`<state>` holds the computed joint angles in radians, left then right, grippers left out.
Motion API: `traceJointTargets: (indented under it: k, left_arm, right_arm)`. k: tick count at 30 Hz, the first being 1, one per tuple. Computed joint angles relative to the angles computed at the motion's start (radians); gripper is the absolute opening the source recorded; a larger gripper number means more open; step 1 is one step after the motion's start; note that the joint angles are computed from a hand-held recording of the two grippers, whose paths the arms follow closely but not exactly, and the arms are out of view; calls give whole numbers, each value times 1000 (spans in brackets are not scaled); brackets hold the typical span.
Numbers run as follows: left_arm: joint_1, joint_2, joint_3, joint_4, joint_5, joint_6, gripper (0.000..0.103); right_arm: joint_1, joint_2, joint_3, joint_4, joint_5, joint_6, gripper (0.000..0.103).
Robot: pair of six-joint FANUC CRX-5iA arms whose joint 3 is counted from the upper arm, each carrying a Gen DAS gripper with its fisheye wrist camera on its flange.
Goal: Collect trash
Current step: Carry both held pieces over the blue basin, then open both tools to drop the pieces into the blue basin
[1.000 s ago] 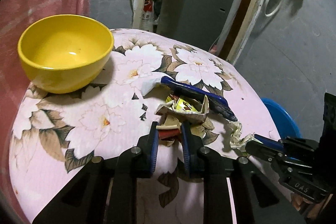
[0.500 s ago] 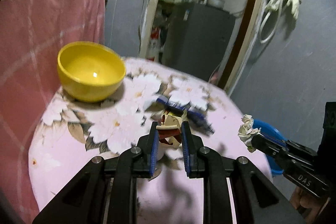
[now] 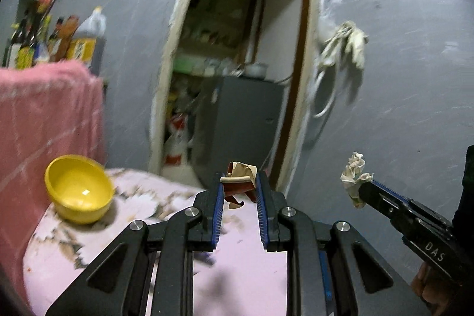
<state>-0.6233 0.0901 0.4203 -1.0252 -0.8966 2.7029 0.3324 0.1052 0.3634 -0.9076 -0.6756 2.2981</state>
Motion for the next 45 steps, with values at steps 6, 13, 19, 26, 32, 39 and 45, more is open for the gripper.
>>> traceJointTargets:
  k: [6, 13, 19, 26, 32, 39, 45]
  left_arm:
    - [-33, 74, 93, -21, 52, -50, 17]
    - [-20, 182, 208, 105, 126, -180, 17]
    - [10, 280, 309, 253, 148, -286, 17]
    - [56, 398, 428, 441, 129, -417, 17]
    - [92, 473, 483, 593, 94, -510, 17]
    - [133, 564, 564, 724, 26, -585, 18]
    - [159, 625, 620, 794, -40, -614, 24]
  right_arm:
    - [-59, -30, -21, -31, 76, 35, 20]
    - [-138, -28, -28, -23, 83, 10, 20]
    - [-177, -5, -25, 52, 72, -58, 20]
    - [-206, 35, -11, 104, 53, -121, 20]
    - [-218, 89, 17, 149, 24, -183, 21]
    - [-216, 152, 52, 194, -5, -247, 23]
    - [-209, 206, 85, 241, -34, -313, 27]
